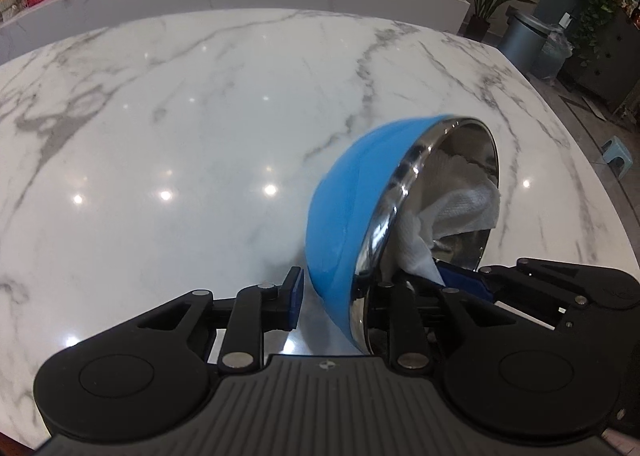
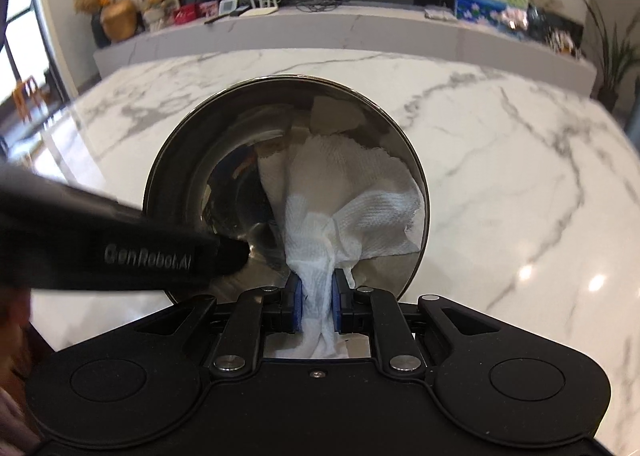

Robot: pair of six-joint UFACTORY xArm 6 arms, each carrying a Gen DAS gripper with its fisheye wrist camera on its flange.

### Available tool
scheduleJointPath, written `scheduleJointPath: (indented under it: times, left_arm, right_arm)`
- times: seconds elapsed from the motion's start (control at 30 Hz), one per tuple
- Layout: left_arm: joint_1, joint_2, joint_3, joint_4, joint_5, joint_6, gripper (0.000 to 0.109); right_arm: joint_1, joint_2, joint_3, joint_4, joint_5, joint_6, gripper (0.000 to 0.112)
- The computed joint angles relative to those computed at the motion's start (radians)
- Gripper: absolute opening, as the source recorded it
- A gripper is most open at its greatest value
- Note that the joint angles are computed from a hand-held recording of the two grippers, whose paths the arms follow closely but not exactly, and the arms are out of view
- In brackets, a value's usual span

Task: Clean bowl
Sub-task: 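Wipe the bowl interior with the cloth in the right gripper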

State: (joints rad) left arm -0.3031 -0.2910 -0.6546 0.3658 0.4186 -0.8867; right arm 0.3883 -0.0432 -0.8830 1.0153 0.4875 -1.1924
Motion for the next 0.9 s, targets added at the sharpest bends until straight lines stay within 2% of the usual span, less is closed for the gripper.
scheduleJointPath:
  times: [0.13,0.23,0.33,0.43,0.57,0.63,0.73,0.9]
  left_arm:
    - [0.002,0.004,-0.002,-0.016,-0.005,0.016,0.019]
    - [-0.003,0.006,-0.008,-0.002,0.007,0.019,0.019]
    - [-0.006,0.005,-0.011,-0.005,0.019,0.036,0.018]
    - [-0.009,0.003,-0.015,0.003,0.034,0.044,0.019]
    - [-0.017,0.006,-0.029,0.034,0.056,0.041,0.018]
    - [-0.020,0.009,-0.036,0.047,0.063,0.034,0.018]
    - [-0.019,0.011,-0.039,0.059,0.059,0.018,0.017]
    - [-0.007,0.011,-0.017,0.006,0.012,0.023,0.022]
  right_arm:
    - [-0.048,0.009,-0.022,0.018,0.115,0.059,0.012]
    - [-0.047,0.005,-0.023,0.011,0.115,0.047,0.012]
    - [-0.021,-0.013,-0.006,-0.031,0.058,0.031,0.012]
    - [0.024,-0.040,0.033,-0.072,-0.051,-0.021,0.012]
    - [0.098,-0.068,0.109,-0.040,-0.263,-0.196,0.011]
    - [0.113,-0.067,0.121,-0.018,-0.303,-0.244,0.011]
    - [0.109,-0.066,0.120,-0.017,-0.292,-0.229,0.012]
    - [0.058,-0.060,0.089,-0.040,-0.186,-0.129,0.012]
